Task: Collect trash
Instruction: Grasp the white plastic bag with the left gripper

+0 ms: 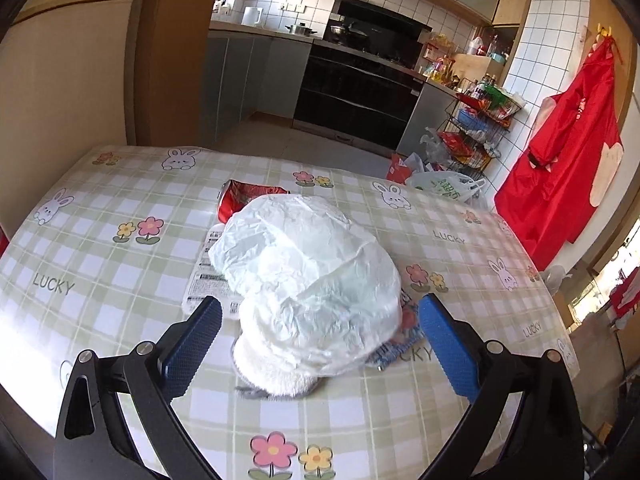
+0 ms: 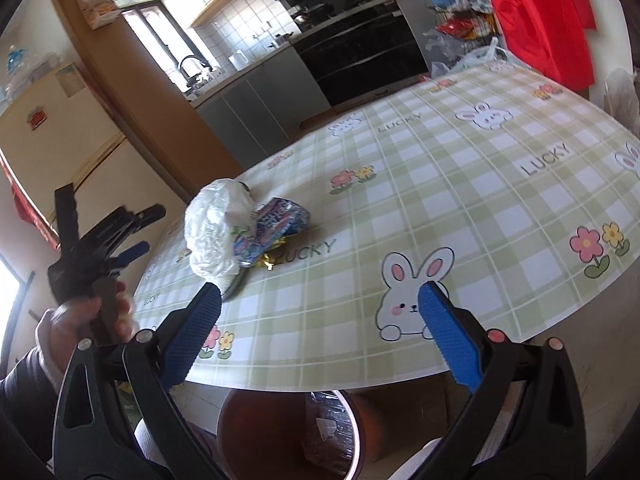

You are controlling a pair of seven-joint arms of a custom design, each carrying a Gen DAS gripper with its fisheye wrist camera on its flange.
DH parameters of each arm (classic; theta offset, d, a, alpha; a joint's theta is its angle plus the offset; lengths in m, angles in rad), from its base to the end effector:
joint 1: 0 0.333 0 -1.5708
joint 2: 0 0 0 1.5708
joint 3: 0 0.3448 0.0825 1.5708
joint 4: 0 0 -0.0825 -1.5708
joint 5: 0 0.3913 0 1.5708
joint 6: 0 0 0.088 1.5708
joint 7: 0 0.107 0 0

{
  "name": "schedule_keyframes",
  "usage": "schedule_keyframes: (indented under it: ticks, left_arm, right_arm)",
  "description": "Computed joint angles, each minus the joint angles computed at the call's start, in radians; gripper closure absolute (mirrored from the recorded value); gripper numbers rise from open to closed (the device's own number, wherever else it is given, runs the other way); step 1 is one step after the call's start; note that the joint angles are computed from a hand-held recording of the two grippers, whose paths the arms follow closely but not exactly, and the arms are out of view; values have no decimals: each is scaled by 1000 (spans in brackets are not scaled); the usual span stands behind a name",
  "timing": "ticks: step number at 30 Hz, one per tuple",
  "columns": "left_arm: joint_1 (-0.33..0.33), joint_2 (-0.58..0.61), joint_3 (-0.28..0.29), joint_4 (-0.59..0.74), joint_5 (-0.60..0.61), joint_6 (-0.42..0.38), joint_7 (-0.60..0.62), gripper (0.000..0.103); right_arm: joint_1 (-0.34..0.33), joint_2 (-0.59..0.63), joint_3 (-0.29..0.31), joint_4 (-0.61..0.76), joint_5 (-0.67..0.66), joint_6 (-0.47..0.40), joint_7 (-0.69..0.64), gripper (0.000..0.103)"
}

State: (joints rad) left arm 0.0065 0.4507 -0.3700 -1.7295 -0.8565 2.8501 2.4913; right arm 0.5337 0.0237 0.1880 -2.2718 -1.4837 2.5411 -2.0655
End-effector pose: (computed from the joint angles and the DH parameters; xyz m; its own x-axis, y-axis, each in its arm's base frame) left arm 0.6944 -0.1797 0.4184 -0.5086 -0.8260 0.2428 -0.6585 0.1916 -0.7278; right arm 0.3993 0.3672 0.3877 -0.3982 -0.7652 -0.5058 -0.4313 0.6429 -0.6331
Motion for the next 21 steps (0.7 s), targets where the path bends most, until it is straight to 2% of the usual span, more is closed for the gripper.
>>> schedule_keyframes:
  ticks: [3, 9, 12, 15, 17, 18, 19, 20, 21]
  left_arm:
    - [-81, 88, 62, 101, 112, 18, -127, 7]
    - [-218, 230, 209, 289, 386, -73, -427, 7]
    - [-221, 271, 210, 335, 442, -98, -499, 7]
    - [-218, 276, 199, 317, 502, -61, -510, 9]
    - [-200, 274, 174, 300, 530, -36, -494, 32]
    - [-185, 270, 155, 289, 536, -24, -477, 37]
    - [-158, 266, 122, 278, 528, -16, -449, 49]
    - [-127, 260, 81, 264, 512, -4, -410, 56]
    - [-105, 248, 55, 243, 500, 14, -376, 59]
  right_arm:
    - [-9, 0, -8, -21, 3, 9, 0, 6]
    - [-34, -3, -23, -57, -2, 27, 20, 6]
    - [-45, 4, -28, -61, -14, 43, 30, 6]
    - [-52, 13, -32, -60, -22, 60, 35, 6]
    - [-56, 23, -35, -53, -19, 68, 27, 6]
    - [-57, 29, -37, -48, -21, 74, 26, 6]
    - [-58, 34, -39, -42, -29, 79, 26, 6]
    - [-59, 38, -40, -36, -37, 81, 25, 6]
    - [-59, 44, -42, -29, -48, 81, 22, 6]
